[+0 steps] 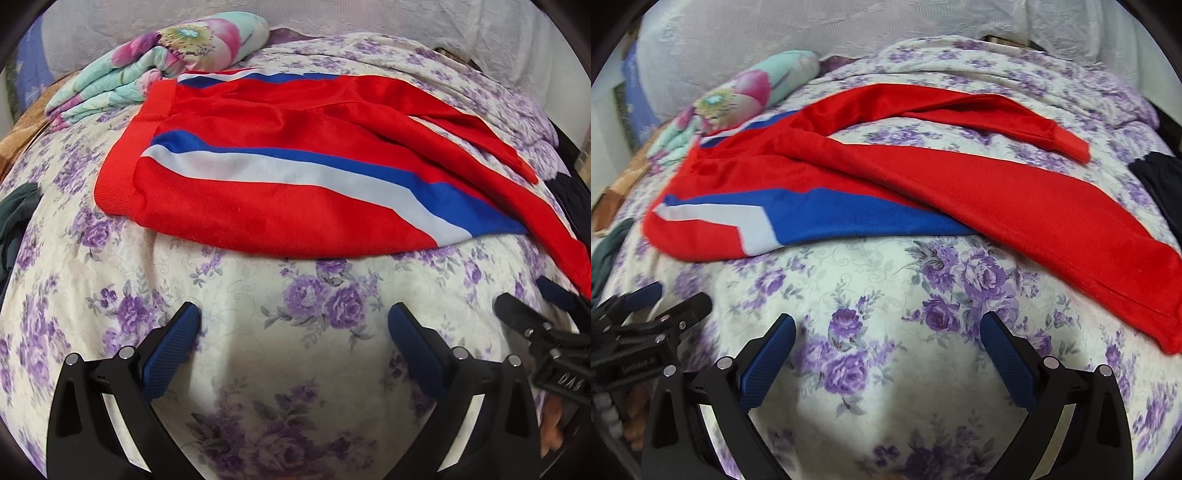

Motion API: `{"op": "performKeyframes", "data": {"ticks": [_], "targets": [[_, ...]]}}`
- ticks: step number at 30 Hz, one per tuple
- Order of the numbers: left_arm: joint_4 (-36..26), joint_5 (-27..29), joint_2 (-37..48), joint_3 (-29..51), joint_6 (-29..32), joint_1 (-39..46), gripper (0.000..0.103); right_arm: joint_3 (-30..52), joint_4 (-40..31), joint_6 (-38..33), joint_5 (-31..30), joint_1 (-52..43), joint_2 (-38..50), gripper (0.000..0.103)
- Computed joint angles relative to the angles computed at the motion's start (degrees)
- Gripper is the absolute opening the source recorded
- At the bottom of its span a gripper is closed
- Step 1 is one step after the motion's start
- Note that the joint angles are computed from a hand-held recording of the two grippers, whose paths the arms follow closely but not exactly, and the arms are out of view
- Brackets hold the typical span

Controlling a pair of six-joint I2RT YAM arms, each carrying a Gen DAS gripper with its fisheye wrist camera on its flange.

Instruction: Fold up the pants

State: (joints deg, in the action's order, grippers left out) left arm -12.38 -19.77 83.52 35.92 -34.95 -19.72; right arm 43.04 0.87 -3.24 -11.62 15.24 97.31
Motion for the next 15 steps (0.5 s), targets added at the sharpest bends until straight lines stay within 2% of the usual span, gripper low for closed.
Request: {"op": "performKeyframes", "data": {"ticks": [2, 3, 5, 7, 10, 13, 15], "targets": [[-1.9, -6.3, -3.2, -0.8, -2.2, -1.3, 0.099, -4.1, 4.1, 1.5, -4.3, -3.0, -3.7, 0.1], [-2.2, -12.6, -6.3, -1.8, -2.8, -2.6, 0.099, -6.6, 7.5, 2.5, -6.5, -4.8, -5.8, 0.1], [-2.9, -18.3, -10.0, -2.1, -1.1, -2.8, 0.099, -10.1, 12.9, 3.8, -13.2, -8.7, -9.4, 0.1], [-3.8, -17.8, -11.7, -0.3, 3.1, 0.4, 0.099, -8.0, 12.7, 3.6, -16.8, -10.1, -9.4, 0.1], [-1.2, -12.3, -11.0, 1.8, 8.0, 7.8, 0.099, -1.0, 9.4, 3.3, -17.8, -10.1, -6.1, 0.1], [3.5, -12.3, -7.9, 2.1, 9.2, 12.4, 0.099, 9.3, 4.0, 3.5, -17.4, -8.5, -0.3, 0.1], [4.7, -10.1, -5.0, 2.6, 10.0, 16.0, 0.099, 20.8, -3.5, 3.9, -16.5, -6.6, 7.0, 0.1]]}}
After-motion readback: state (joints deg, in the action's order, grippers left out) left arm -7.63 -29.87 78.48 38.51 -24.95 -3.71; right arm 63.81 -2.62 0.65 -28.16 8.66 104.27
